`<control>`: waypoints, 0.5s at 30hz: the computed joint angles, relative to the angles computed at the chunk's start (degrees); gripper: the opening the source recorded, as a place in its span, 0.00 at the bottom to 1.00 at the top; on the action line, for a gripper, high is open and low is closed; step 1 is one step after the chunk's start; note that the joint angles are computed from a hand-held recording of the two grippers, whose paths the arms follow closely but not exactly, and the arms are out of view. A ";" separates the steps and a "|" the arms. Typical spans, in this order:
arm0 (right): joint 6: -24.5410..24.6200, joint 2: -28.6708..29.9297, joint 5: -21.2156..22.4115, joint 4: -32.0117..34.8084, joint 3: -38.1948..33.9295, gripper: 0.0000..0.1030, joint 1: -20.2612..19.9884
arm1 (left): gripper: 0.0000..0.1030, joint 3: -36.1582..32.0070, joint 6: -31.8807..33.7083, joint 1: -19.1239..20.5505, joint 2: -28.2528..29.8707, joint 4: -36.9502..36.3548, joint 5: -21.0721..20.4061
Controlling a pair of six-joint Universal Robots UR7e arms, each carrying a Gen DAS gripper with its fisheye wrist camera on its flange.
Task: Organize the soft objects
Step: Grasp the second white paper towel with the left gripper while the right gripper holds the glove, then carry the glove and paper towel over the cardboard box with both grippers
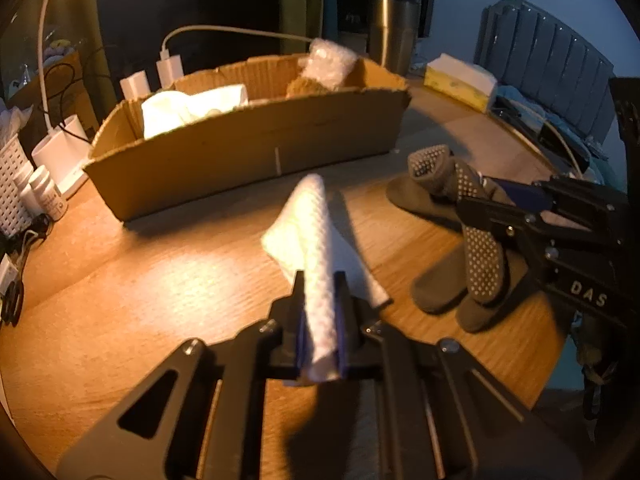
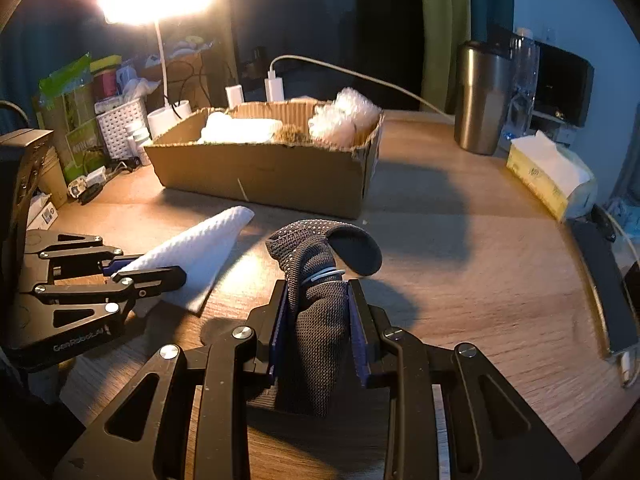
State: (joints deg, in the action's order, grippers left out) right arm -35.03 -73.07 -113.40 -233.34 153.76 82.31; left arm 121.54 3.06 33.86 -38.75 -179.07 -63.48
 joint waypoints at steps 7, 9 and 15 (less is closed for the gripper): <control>-0.58 -0.61 -2.07 -0.74 -0.32 0.29 2.80 | 0.11 2.22 1.08 -0.39 -2.93 -5.19 -2.24; -0.66 -0.75 -2.88 -0.80 -0.58 0.29 3.84 | 0.11 2.48 1.20 -0.39 -3.84 -5.89 -2.77; -1.44 -1.16 -5.57 -1.25 -1.53 0.29 7.38 | 0.11 3.29 1.45 -1.03 -6.31 -8.67 -2.51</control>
State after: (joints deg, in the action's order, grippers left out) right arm -36.47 -74.23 -118.97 -234.59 152.23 89.70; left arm 124.83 4.52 32.84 -45.06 -187.74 -65.99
